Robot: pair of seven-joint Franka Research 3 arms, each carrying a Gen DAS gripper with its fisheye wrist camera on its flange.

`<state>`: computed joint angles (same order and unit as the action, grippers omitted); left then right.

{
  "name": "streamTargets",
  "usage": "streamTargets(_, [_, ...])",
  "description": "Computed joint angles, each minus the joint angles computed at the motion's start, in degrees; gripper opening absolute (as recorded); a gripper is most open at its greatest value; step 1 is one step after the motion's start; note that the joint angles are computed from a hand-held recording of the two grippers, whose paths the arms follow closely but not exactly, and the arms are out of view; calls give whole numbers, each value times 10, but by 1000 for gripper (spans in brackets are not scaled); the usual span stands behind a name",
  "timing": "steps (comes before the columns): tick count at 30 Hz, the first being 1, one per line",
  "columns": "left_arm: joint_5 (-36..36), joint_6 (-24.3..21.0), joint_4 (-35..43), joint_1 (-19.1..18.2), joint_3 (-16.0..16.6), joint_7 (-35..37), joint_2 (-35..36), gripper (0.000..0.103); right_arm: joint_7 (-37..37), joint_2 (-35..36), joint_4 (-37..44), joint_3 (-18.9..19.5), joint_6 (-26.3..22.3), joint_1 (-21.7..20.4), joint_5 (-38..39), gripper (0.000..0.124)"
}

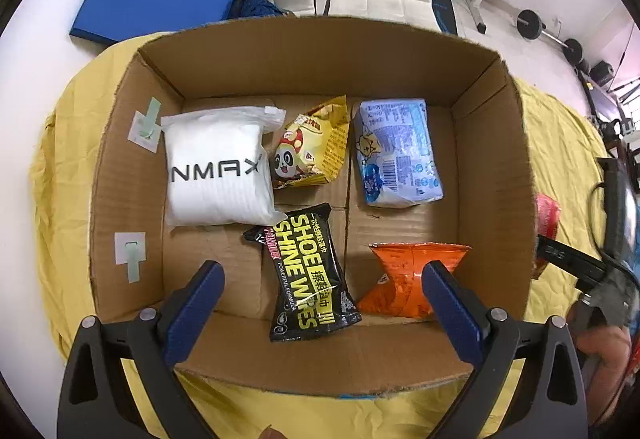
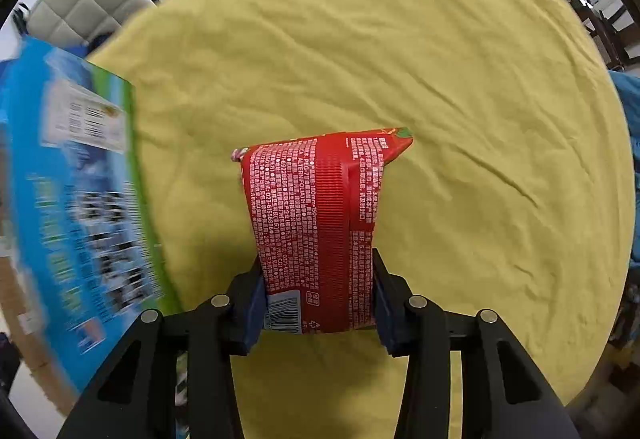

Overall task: Organize soft objects
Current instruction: 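Carry the red candy pack with right tool over the box and release it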

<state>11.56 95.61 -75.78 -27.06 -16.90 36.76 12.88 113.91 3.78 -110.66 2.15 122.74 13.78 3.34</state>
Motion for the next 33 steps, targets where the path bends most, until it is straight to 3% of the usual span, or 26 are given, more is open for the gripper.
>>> streamTargets(7, [31,-12,15,-10,-2,-10,-23,101,-12,-92,-3,16,16,8,17,47])
streamTargets(18, [39,-32,-4,2,-5,-12,-90,101,-86,-170,27,35,-35,30,116,47])
streamTargets(23, [20,-24,-83,30,0,-17,-151,101,-101,-156,32,53,-40,60,155,47])
streamTargets(33, [-19,0,-221,80,15,-13,-222,101,-113,-45,55,67,-14,105,220,47])
